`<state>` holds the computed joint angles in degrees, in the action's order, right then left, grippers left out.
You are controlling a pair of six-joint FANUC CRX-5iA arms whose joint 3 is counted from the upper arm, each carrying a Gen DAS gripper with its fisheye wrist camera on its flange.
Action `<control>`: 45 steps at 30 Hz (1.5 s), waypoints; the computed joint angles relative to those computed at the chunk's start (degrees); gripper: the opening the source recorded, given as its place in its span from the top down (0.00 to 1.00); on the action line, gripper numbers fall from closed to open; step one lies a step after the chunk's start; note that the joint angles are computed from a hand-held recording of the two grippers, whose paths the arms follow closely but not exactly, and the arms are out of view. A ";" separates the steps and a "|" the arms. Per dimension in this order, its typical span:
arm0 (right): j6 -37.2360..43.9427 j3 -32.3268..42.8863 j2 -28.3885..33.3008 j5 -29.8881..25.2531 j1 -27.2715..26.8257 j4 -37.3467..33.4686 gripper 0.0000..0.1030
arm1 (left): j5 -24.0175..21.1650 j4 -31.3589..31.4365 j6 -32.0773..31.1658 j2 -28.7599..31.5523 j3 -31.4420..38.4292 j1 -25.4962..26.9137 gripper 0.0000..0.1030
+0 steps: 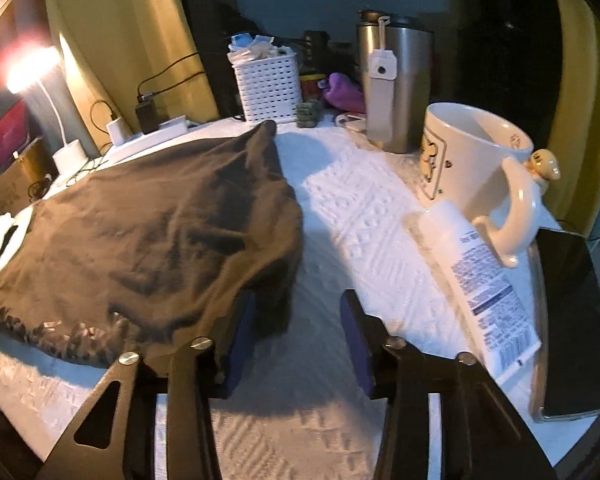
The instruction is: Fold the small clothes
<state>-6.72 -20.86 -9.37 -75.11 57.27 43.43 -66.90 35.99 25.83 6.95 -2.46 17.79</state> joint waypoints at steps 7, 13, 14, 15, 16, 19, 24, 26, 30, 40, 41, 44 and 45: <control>0.25 0.73 0.65 1.80 -0.15 -0.53 0.64 | -0.73 0.66 -0.49 0.17 0.00 -0.20 0.50; 0.11 0.93 1.18 2.65 0.20 -0.66 0.66 | 1.64 1.15 -1.90 -0.77 -1.69 -0.73 0.50; 0.26 0.96 1.35 2.79 0.06 -0.66 0.66 | 1.93 1.28 -2.27 -0.87 -1.91 -0.79 0.50; 0.47 0.90 1.50 3.24 -0.19 -0.81 0.66 | 2.10 1.37 -2.48 -0.84 -1.97 -0.84 0.50; 0.43 0.57 1.52 4.40 -0.62 -1.04 0.69 | 1.83 1.72 -2.97 -0.69 -1.95 -0.82 0.52; 0.30 -0.38 1.02 7.03 -1.04 -0.39 0.88 | 1.25 2.19 -2.72 -0.42 -1.66 -0.57 0.85; 0.59 0.96 1.05 3.00 0.03 0.89 0.91 | -1.52 4.56 -2.18 0.16 0.28 1.23 0.90; 0.11 1.37 0.42 0.14 0.88 2.24 0.92 | -2.93 5.99 -2.24 0.27 1.52 2.38 0.91; 0.10 1.75 -0.98 -4.00 2.11 3.37 0.92 | -5.13 6.73 -2.21 0.53 3.23 3.81 0.91; -3.07 -1.01 -2.83 -4.35 4.71 -4.08 0.92 | -8.93 -3.32 3.21 3.60 6.63 5.49 0.91; -3.69 -1.40 -3.23 -4.35 5.18 -4.08 0.92 | -8.80 -3.35 3.20 3.57 6.72 5.48 0.91; -2.56 -0.54 -2.58 -5.46 5.57 -4.58 0.92 | -8.49 -4.20 1.72 2.69 6.61 5.30 0.91; -2.27 -0.29 -2.41 -5.74 5.58 -4.71 0.92 | -9.31 -4.12 1.80 2.81 7.16 5.63 0.91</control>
